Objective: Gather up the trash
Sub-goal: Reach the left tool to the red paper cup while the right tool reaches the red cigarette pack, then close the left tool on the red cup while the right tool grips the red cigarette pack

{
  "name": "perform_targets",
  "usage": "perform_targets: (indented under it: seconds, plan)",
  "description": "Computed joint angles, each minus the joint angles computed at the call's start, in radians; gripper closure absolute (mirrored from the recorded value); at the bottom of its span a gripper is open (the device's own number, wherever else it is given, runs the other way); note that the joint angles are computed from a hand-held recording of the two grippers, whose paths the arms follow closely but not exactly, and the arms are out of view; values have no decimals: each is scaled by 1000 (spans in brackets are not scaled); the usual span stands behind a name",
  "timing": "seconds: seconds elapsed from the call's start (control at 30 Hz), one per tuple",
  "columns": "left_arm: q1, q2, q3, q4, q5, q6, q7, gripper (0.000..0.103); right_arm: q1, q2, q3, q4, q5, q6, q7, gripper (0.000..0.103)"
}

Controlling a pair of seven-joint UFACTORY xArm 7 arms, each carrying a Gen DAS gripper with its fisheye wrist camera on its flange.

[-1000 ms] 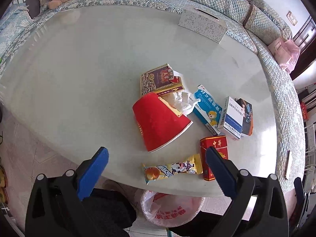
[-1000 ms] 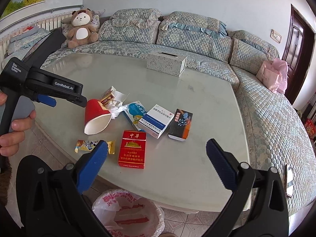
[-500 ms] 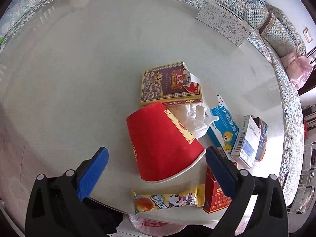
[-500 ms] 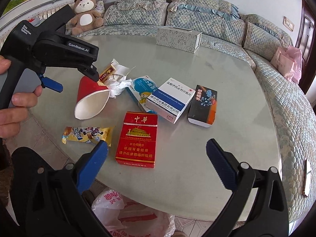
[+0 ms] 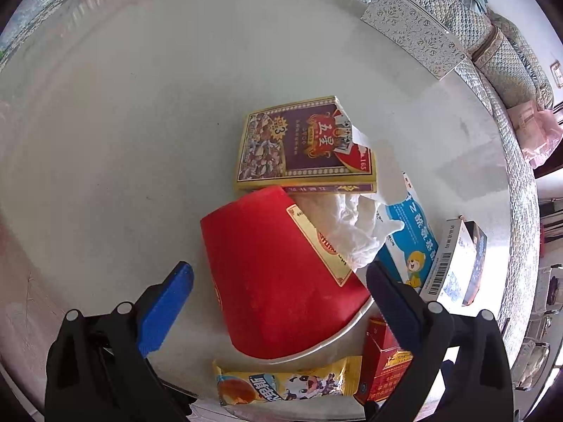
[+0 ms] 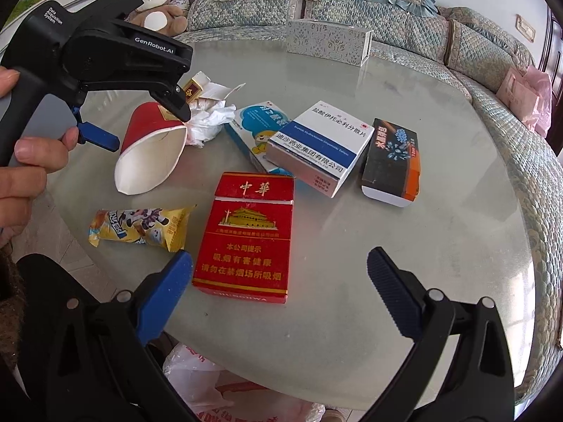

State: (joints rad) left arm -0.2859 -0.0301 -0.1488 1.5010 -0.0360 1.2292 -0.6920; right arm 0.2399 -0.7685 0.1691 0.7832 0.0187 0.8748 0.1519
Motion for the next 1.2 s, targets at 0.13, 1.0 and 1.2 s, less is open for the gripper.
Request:
perform_targets:
  seconds: [0.13,1.0,1.2]
  plan:
    - [-2,6,0,-5,-6,-2,-11,7,14,-3,-18,-17,27,-19,-4,6]
    - [25,-73,16,-129,-108,-43,1,16,3,-8,8,-54,-1,-61,22,40]
    - [32,-82,18,-126,-107,-35,16,20,9,-21,-7,-63,13,-67,30,48]
